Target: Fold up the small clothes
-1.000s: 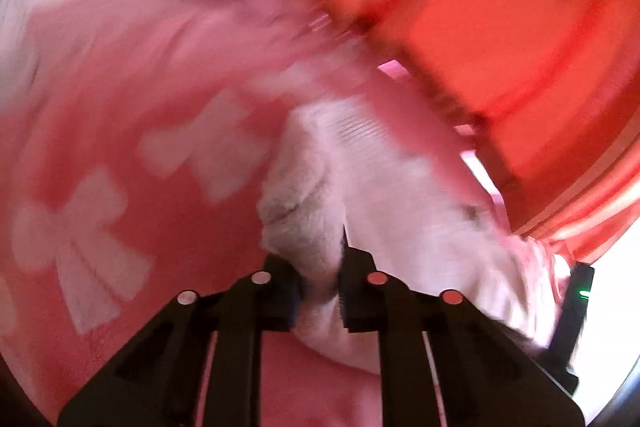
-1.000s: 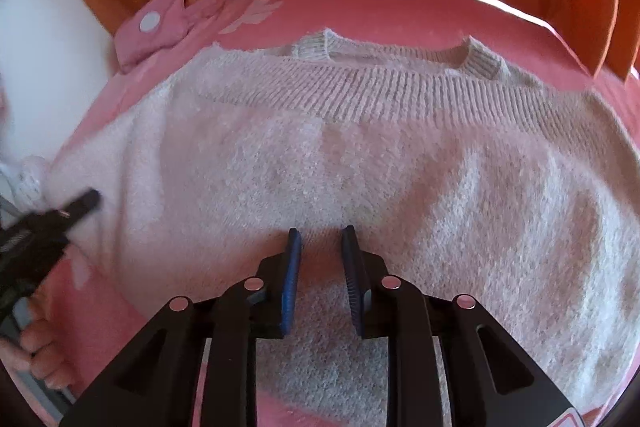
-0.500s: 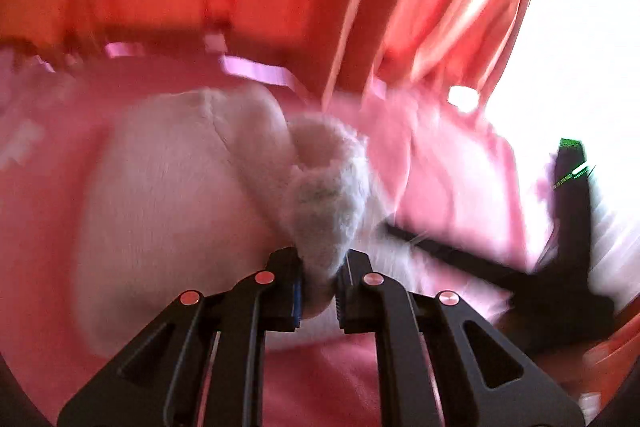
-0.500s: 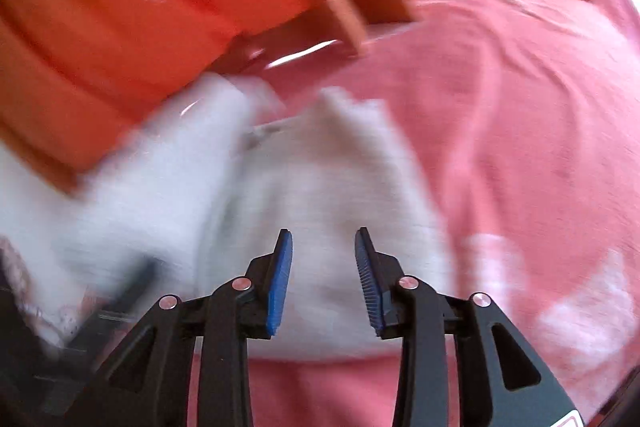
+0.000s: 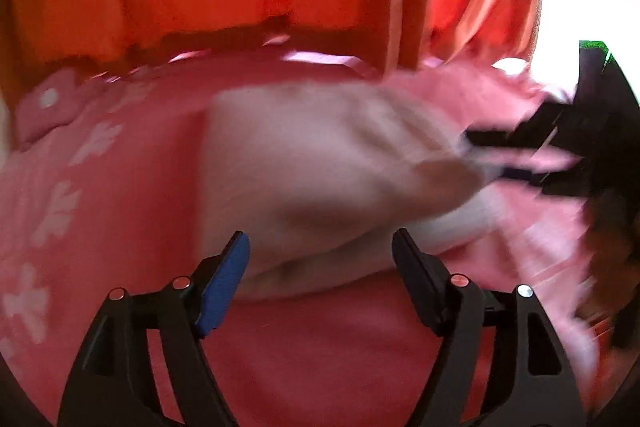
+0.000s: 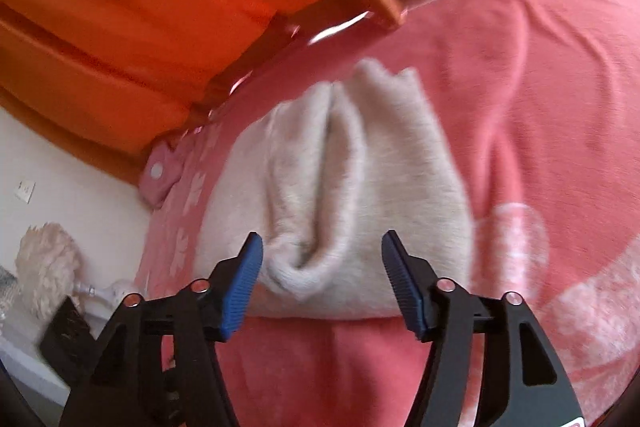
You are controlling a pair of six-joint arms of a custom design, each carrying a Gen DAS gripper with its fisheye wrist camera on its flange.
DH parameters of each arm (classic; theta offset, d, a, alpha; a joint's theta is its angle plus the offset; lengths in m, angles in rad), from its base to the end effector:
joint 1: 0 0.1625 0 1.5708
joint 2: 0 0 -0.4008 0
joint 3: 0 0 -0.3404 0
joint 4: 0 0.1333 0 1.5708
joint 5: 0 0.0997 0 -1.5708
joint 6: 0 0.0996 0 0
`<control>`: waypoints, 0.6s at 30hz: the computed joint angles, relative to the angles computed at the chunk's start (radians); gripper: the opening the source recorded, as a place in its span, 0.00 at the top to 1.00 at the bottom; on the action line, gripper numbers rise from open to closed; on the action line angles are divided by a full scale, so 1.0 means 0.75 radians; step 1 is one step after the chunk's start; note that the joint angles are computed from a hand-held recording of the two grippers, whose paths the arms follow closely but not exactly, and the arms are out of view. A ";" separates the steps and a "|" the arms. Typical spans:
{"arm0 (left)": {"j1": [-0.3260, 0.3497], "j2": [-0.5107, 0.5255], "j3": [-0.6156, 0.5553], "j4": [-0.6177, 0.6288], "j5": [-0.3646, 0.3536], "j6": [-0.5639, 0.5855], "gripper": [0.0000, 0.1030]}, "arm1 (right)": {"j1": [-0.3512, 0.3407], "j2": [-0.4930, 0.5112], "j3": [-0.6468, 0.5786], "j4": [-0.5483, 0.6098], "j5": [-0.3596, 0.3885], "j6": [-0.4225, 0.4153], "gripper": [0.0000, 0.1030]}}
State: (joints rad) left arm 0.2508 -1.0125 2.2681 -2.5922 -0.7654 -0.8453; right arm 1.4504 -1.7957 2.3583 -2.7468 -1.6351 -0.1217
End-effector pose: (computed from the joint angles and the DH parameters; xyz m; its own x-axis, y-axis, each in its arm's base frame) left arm -0.3354 -0.2977 0.0886 -0.7115 0.2923 -0.6390 0.6178 0.6934 -0.3708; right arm 0.0855 -0.3501 0.3478 -0.9909 0.0569 0.1220 -0.0222 0.8248 -0.5650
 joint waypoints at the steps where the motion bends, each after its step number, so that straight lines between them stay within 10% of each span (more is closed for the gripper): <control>1: 0.020 -0.020 0.015 0.082 0.004 -0.067 0.31 | 0.019 0.046 -0.025 0.025 -0.021 0.015 0.39; 5: 0.093 -0.035 0.045 0.103 0.016 -0.177 0.33 | 0.038 0.161 -0.093 0.104 0.021 0.037 0.39; 7: 0.120 -0.023 0.036 0.034 0.020 -0.145 0.43 | 0.107 0.233 -0.099 -0.003 -0.063 0.016 0.72; 11: 0.154 0.010 -0.035 0.055 0.016 -0.144 0.66 | 0.183 0.057 -0.052 -0.128 0.088 -0.117 0.84; 14: 0.154 0.020 -0.040 0.029 -0.055 -0.094 0.78 | 0.124 -0.101 0.028 -0.203 0.183 -0.200 0.84; 18: 0.167 0.083 -0.053 0.022 -0.072 -0.082 0.79 | -0.135 0.006 0.036 -0.125 -0.059 -0.211 0.84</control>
